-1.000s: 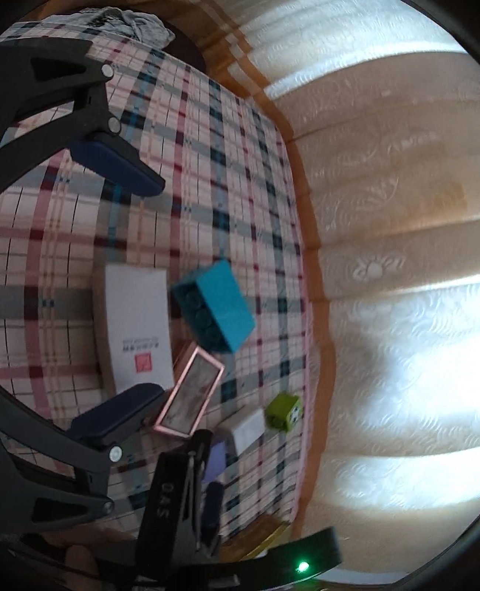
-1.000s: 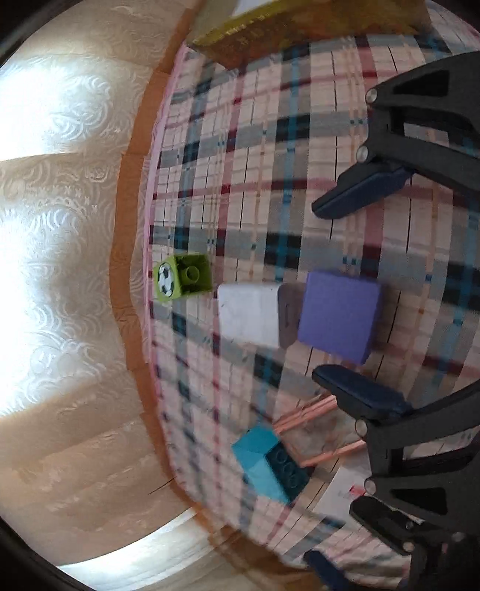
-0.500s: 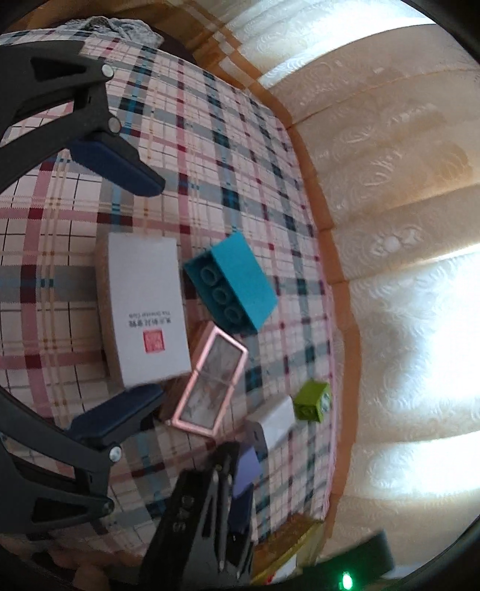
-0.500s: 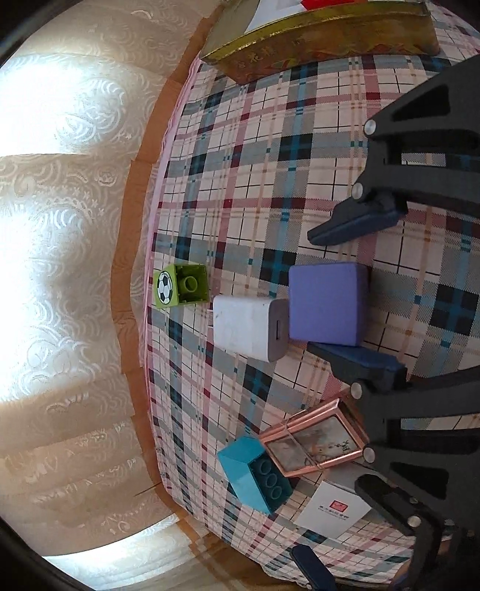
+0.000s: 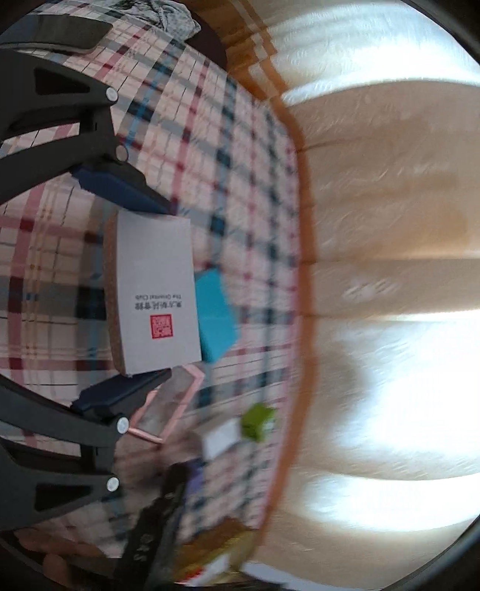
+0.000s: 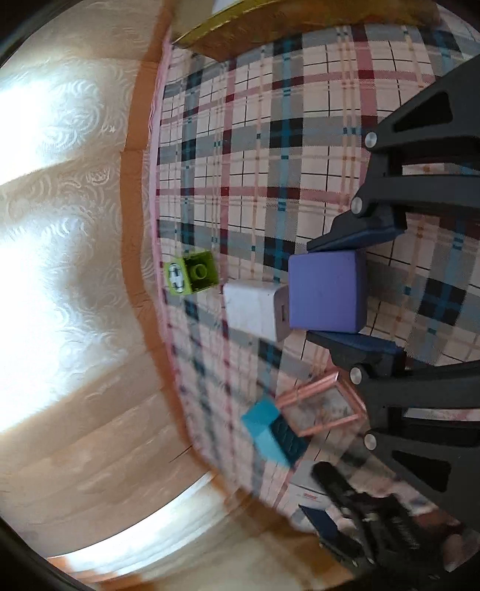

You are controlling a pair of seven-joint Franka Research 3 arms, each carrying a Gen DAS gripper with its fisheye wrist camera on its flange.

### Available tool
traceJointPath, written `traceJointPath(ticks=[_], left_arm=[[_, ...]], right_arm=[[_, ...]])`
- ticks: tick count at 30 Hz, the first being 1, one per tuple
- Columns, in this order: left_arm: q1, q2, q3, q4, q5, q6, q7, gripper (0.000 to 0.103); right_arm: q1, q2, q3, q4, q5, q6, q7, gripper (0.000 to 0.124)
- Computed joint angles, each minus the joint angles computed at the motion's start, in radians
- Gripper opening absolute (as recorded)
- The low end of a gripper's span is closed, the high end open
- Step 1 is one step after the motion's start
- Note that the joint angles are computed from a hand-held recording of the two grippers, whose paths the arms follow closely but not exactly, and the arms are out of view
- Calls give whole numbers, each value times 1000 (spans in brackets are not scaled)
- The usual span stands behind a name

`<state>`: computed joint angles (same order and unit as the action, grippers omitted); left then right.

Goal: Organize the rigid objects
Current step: 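Grasp the white box with the left tool while the right tool grasps the purple block, then carry the white box and purple block over the gold tray with both tools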

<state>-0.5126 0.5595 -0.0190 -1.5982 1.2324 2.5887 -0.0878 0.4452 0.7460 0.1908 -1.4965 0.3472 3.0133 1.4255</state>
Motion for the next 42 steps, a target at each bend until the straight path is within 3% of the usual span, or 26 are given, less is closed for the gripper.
traceJointPath(ticks=[4, 7, 10, 14, 18, 21, 27, 37, 42], left_arm=[[-24, -37, 36, -34, 132, -11, -215, 81], [-30, -59, 31, -55, 226, -65, -334, 81], [-31, -67, 9, -61, 286, -135, -383, 81], [-30, -67, -19, -63, 332, -213, -414, 81], [-41, -49, -41, -40, 323, -288, -389, 81], [-58, -20, -46, -2, 304, -327, -345, 81], [-109, 48, -38, 101, 242, -376, -253, 81], [-199, 165, -1, 287, 137, -397, -156, 81], [-232, 216, 23, 366, 96, -365, -114, 81]], right_arm=[[-157, -5, 214, -57, 83, 122, -145, 43], [-161, -34, 237, -119, 72, 247, -189, 43], [-105, -70, 173, -171, 49, 338, -162, 43], [56, -113, -21, -221, 62, 427, -135, 43], [99, -143, -86, -278, 61, 493, -138, 43], [108, -161, -104, -316, 63, 535, -160, 43], [70, -197, -79, -386, 47, 611, -172, 43], [11, -235, -54, -462, -5, 672, -158, 43], [-7, -249, -55, -486, -17, 688, -158, 43]])
